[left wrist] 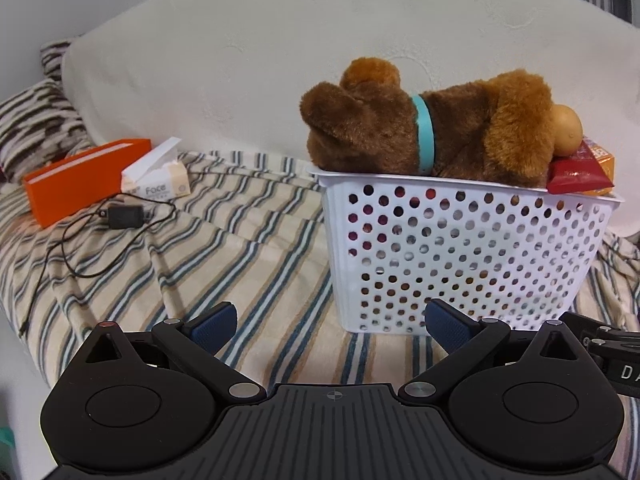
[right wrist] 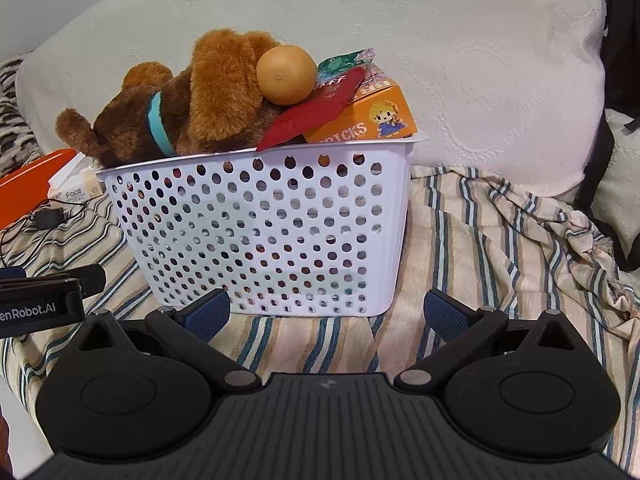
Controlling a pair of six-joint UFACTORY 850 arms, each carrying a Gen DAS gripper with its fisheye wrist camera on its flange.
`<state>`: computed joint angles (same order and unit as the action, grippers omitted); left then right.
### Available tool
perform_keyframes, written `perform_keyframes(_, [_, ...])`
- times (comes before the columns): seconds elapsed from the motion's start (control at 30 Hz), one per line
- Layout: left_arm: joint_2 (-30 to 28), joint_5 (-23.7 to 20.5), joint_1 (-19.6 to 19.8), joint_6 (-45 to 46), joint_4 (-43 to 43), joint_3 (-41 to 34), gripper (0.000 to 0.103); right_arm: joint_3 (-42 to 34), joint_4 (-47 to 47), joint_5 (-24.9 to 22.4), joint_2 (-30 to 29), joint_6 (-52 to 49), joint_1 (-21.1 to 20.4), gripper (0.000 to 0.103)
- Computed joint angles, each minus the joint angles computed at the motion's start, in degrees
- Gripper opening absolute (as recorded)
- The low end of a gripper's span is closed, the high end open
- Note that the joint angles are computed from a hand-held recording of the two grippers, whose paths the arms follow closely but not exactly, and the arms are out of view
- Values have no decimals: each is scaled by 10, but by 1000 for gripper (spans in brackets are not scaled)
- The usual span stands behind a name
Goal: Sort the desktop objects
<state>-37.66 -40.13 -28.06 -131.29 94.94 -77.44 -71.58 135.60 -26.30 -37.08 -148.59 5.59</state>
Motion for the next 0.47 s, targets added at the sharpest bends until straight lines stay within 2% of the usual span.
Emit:
perform_keyframes(0.17, [-1, 5, -2, 10, 4, -2, 103, -3, -5, 3, -2, 5, 0, 103])
perform_keyframes(0.37, [-4, -19, -9, 20, 10, -3, 103, -2, -10, 5, 0, 3, 0, 103])
perform_keyframes(0.47, [-2, -12, -7, 19, 18, -1, 103, -1, -11, 5, 0, 6, 0, 103])
